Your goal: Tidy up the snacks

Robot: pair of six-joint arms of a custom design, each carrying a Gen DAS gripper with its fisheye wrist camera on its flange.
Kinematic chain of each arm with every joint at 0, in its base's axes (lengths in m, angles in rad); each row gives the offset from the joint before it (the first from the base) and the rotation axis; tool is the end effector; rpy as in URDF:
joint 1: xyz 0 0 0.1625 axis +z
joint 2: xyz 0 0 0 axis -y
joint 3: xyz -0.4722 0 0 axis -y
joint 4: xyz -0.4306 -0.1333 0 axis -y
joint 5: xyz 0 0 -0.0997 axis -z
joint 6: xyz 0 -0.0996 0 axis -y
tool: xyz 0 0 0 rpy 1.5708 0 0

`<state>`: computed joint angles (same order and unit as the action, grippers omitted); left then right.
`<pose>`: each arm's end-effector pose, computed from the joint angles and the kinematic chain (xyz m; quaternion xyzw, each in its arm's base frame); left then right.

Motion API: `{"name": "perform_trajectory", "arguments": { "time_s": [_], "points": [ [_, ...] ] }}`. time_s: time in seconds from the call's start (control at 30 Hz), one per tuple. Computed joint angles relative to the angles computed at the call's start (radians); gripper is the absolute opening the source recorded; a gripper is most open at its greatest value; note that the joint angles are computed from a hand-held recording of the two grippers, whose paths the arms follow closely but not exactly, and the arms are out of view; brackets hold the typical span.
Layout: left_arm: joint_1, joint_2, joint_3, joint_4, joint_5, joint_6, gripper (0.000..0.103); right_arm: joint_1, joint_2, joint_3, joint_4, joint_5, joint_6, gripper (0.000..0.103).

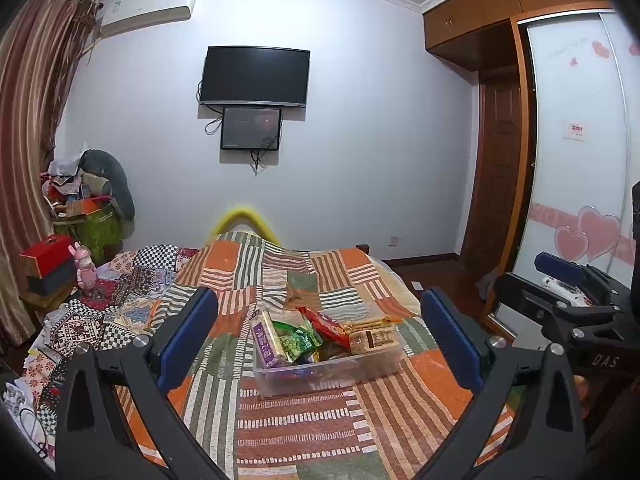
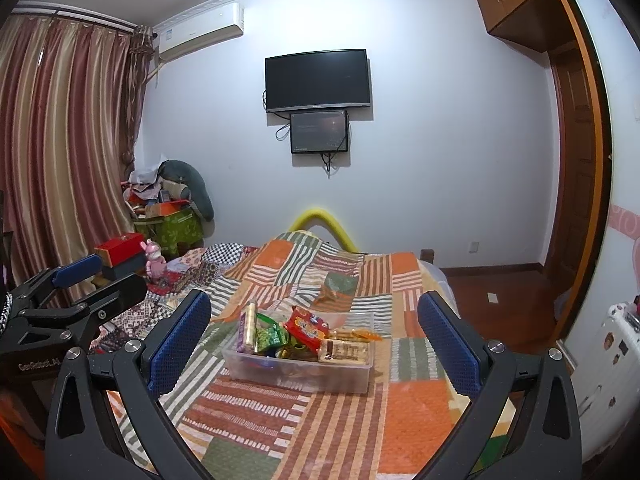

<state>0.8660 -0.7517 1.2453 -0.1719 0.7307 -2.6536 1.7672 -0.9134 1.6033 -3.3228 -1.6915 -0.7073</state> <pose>-0.3316 -0.7101 0.1653 0.2187 0.7468 -0.5666 0.2711 0.2664 -0.7174 0.3011 0.3483 -0.7877 0.4760 0.1781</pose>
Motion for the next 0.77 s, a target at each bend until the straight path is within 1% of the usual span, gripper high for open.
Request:
{"name": "perform_trajectory", "arguments": {
  "time_s": [0.27, 0.5, 0.77],
  "points": [
    [0.004, 0.009, -0.019, 0.050, 0.019, -0.027, 0.103, 0.000, 0.000, -0.001, -0.001, -0.005, -0.001, 0.103],
    [0.006, 0.013, -0.024, 0.051, 0.018, -0.017, 0.103, 0.000, 0.007, -0.003, -0.018, -0.015, -0.004, 0.103],
    [0.011, 0.019, -0.038, 0.082, 0.028, -0.035, 0.103, 0.002, 0.012, -0.007, -0.023, -0.023, -0.016, 0.103]
  ]
}}
